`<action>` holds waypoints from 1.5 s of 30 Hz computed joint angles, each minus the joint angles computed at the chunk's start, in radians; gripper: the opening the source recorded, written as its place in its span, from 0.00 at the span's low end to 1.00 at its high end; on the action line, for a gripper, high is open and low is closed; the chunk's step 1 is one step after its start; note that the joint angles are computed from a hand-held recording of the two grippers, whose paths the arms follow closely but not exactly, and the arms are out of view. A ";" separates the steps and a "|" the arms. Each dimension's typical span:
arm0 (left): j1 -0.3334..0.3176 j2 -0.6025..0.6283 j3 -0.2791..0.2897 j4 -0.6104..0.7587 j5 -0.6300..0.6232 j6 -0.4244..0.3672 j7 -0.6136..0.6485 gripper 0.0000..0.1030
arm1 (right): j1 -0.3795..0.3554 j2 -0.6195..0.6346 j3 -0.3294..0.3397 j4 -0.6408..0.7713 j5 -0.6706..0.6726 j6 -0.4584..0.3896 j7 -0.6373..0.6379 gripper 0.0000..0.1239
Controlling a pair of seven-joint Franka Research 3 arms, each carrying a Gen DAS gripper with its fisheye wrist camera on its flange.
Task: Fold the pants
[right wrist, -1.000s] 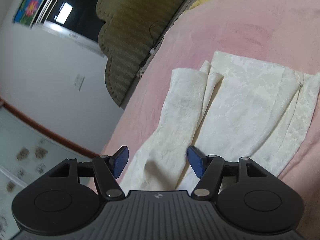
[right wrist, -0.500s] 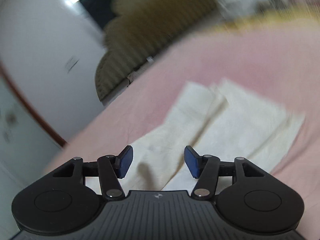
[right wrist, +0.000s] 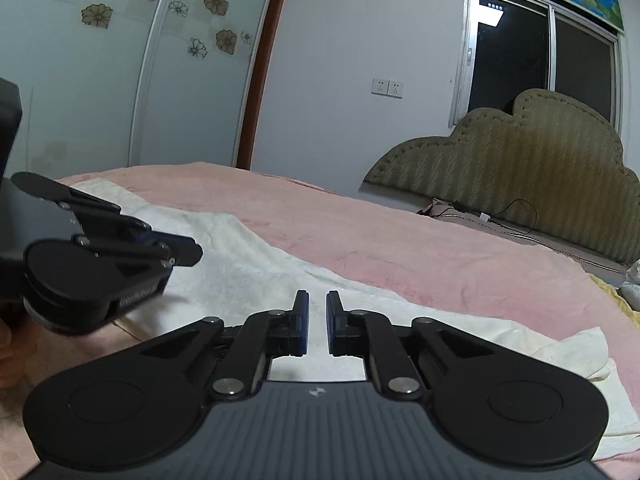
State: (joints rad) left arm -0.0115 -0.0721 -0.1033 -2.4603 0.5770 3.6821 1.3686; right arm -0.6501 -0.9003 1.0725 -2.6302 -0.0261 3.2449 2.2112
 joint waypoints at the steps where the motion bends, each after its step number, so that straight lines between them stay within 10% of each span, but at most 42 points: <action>1: 0.000 -0.002 -0.001 -0.001 -0.003 0.001 -0.001 0.01 | 0.002 -0.002 -0.002 0.002 -0.002 -0.001 -0.002 0.05; 27: -0.003 -0.009 0.003 -0.010 0.022 0.032 0.015 0.01 | 0.013 -0.057 0.006 -0.006 -0.024 -0.034 -0.024 0.00; 31: -0.011 -0.001 0.029 0.037 0.183 -0.015 -0.115 0.22 | -0.005 -0.103 -0.011 -0.015 -0.013 -0.110 0.040 0.01; 33: -0.008 0.008 0.034 0.062 0.260 -0.025 -0.190 0.46 | -0.002 -0.113 -0.046 -0.037 -0.006 -0.147 0.089 0.01; 39: 0.003 0.022 0.013 0.066 0.272 -0.002 -0.163 0.64 | 0.055 -0.041 -0.258 -0.179 0.095 -0.118 0.289 0.02; 45: -0.003 0.035 -0.002 0.074 0.258 -0.007 -0.109 0.67 | 0.323 0.222 -0.665 -0.274 0.213 0.081 0.321 0.02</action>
State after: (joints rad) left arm -0.0144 -0.0366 -0.1049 -2.3865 0.8349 3.6753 1.2596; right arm -0.3269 -0.6788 0.4079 -2.9045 0.1869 3.3259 2.5317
